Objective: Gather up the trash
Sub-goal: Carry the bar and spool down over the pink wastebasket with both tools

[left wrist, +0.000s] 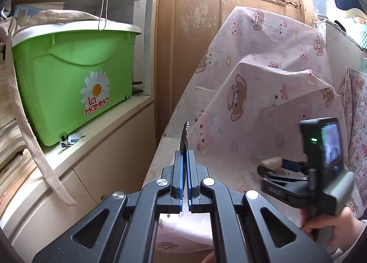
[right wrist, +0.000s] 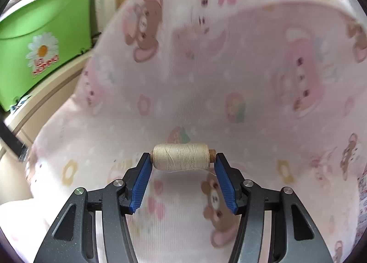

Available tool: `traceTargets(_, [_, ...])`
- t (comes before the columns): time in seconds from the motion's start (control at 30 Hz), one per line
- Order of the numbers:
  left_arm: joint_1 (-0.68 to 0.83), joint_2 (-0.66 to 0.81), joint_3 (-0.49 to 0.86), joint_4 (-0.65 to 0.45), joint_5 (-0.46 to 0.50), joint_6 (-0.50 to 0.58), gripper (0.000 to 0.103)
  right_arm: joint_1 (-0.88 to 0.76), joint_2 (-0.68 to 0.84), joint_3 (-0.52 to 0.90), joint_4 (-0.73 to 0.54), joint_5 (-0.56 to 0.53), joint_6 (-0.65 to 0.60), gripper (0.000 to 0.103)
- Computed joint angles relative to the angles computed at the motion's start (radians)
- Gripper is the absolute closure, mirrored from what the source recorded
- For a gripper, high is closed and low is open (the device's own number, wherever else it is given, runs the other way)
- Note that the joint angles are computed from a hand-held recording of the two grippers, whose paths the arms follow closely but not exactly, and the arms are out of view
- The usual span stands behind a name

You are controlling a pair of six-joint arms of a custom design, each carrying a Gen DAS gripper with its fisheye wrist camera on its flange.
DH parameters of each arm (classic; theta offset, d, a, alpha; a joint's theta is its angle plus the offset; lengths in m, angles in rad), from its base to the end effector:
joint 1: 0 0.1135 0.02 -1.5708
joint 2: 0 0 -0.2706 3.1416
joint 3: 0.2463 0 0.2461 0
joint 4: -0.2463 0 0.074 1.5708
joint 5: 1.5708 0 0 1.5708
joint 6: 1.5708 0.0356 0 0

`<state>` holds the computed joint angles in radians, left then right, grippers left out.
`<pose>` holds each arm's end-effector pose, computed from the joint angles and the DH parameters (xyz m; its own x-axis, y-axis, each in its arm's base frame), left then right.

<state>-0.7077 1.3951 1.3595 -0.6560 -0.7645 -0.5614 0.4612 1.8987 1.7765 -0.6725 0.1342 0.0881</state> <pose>0.2365 -0.1699 0.3678 -0.4443 -0.1255 -0.8870 -0.2037 0.9784 -0.0364 0.3853 0.1862 0.3222 -0.6680 -0.2346 -0.7062 -0.2995 0.9535 -0.0335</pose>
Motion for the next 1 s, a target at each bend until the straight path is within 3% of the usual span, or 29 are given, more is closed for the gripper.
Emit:
traceTargets(0.13, [-0.066,0.012,0.039,-0.031,-0.085,0.022,0.101,-0.011,-0.132,-0.117,0.027,-0.039,-0.021,0.045])
traceTargets(0.27, [-0.130,0.013,0.088,-0.067,-0.107,0.015,0.101,-0.061,-0.315,-0.267,0.043,-0.139,0.044,0.045])
traceTargets(0.33, [-0.152,0.020,0.123,-0.105,-0.115,-0.001,0.101,-0.069,-0.408,-0.331,0.037,-0.133,0.039,0.044])
traceTargets(0.67, [-0.301,0.040,0.284,-0.247,-0.179,-0.049,0.101,-0.168,-0.690,-0.362,-0.099,-0.239,0.017,0.044])
traceTargets(0.73, [-0.325,0.050,0.318,-0.285,-0.184,-0.075,0.101,-0.172,-0.740,-0.376,-0.113,-0.235,0.004,0.044])
traceTargets(0.87, [-0.357,0.061,0.332,-0.306,-0.177,-0.101,0.100,-0.099,-0.835,-0.446,-0.103,-0.110,-0.030,0.044])
traceTargets(1.0, [-0.380,0.063,0.295,-0.288,-0.139,-0.120,0.100,-0.081,-0.867,-0.482,-0.136,-0.110,-0.021,0.044])
